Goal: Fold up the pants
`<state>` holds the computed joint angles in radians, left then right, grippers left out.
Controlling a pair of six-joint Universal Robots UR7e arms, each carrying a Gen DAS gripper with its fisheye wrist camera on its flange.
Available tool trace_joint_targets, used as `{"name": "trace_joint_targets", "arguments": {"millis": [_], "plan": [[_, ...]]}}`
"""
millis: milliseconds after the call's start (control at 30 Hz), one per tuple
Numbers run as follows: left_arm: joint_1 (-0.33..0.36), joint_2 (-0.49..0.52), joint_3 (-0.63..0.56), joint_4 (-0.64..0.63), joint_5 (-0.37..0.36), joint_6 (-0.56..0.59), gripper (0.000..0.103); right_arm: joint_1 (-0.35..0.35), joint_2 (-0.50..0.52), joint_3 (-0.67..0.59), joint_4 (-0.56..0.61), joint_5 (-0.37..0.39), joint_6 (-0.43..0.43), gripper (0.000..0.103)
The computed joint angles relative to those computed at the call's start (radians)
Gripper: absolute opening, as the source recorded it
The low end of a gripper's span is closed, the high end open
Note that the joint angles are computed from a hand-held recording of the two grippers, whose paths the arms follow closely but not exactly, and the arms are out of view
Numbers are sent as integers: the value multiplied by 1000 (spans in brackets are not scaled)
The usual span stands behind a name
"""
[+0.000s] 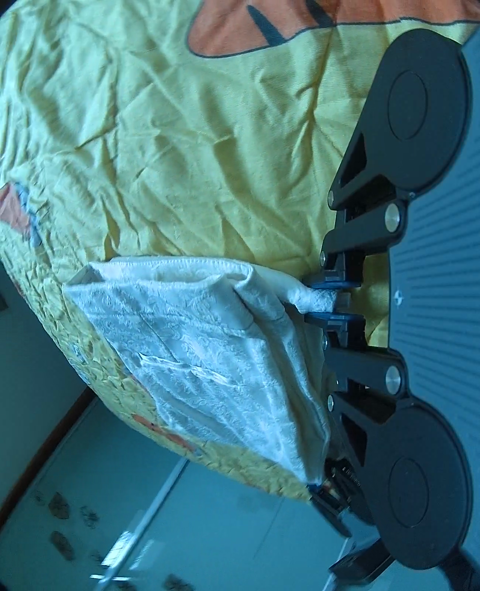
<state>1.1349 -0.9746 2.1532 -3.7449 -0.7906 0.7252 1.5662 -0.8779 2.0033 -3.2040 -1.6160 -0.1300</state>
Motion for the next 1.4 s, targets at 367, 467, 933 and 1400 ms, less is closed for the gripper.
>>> {"name": "trace_joint_targets", "arguments": {"millis": [367, 467, 933, 1400], "plan": [[-3, -51, 17, 60, 18, -52, 83, -24, -70, 42, -5, 57, 73, 18], [1, -144, 42, 200, -37, -151, 84, -47, -97, 51, -46, 93, 81, 18], [203, -265, -335, 1129, -701, -687, 83, -95, 19, -209, 152, 191, 120, 30], [277, -106, -493, 1023, -761, -826, 95, -103, 103, -342, 319, 324, 84, 66]]}}
